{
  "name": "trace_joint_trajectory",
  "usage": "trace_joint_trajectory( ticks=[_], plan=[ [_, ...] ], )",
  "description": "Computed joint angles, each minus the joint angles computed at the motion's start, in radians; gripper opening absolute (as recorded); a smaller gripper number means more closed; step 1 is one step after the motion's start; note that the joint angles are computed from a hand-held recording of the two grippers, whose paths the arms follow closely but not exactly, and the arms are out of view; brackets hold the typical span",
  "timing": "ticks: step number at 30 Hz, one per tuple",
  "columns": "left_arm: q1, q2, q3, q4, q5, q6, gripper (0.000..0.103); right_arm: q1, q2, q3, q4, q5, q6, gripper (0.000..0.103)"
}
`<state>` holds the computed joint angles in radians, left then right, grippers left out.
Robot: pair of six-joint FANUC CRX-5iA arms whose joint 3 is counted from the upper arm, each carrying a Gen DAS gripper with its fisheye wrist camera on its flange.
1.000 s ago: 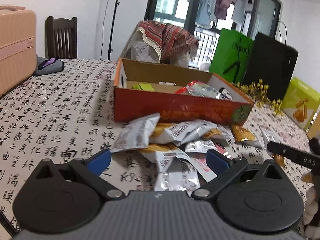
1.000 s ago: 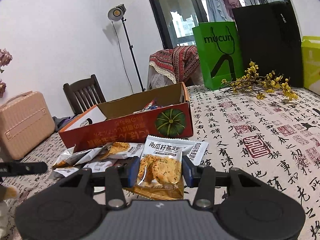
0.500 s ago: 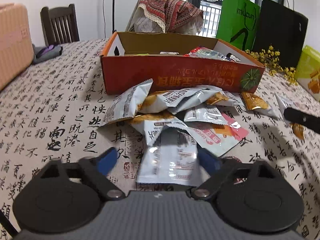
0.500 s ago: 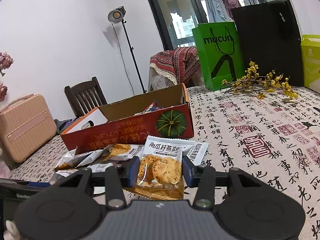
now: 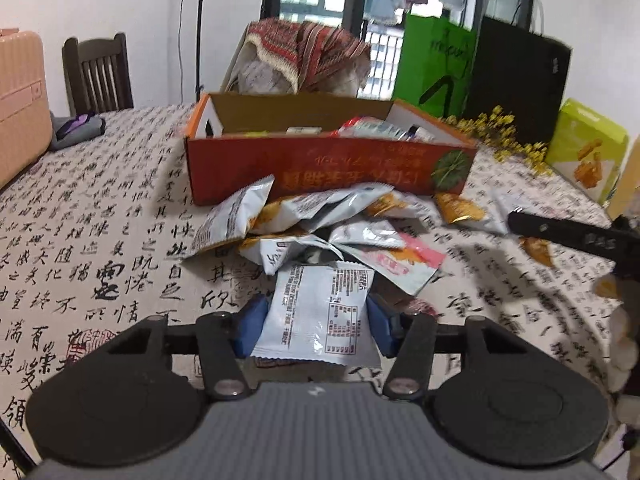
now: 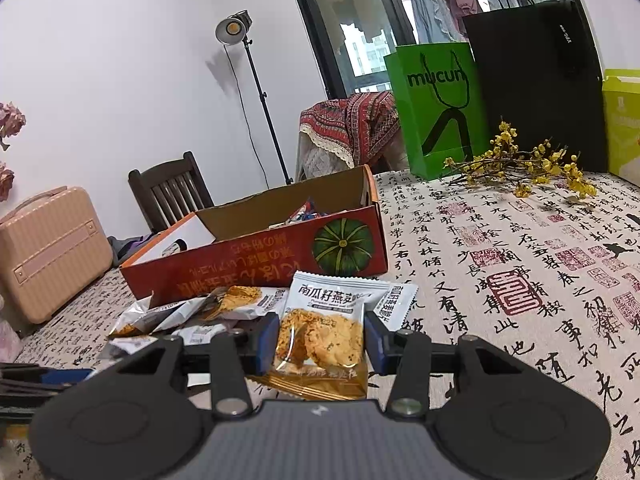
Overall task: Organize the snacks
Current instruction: 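Grasp a white packet from the pile with the left gripper, then carry the biscuit packet and white packet over the box with both grippers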
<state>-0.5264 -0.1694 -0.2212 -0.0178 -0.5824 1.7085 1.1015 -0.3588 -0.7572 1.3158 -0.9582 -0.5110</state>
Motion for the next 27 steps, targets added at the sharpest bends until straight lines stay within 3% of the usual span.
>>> trace_joint_trajectory(
  ticks=[8, 12, 17, 21, 27],
  plan=[
    [0.000, -0.071, -0.101, 0.154, 0.152, -0.150, 0.055, 0.019, -0.001, -0.001, 0.044, -0.032, -0.004, 0.045],
    [-0.010, -0.070, -0.091, 0.156, 0.192, -0.155, 0.055, 0.024, 0.000, 0.018, 0.066, -0.054, 0.025, 0.045],
    [-0.011, -0.039, -0.044, 0.141, 0.232, -0.150, 0.055, -0.002, 0.012, 0.055, 0.080, -0.052, 0.072, 0.045],
    [0.002, -0.001, -0.010, 0.197, 0.269, -0.201, 0.055, -0.042, 0.029, 0.090, 0.092, -0.031, 0.108, 0.045],
    [0.024, 0.077, 0.099, 0.161, 0.267, -0.141, 0.055, -0.142, 0.067, 0.157, 0.112, 0.057, 0.156, 0.045]
  ],
)
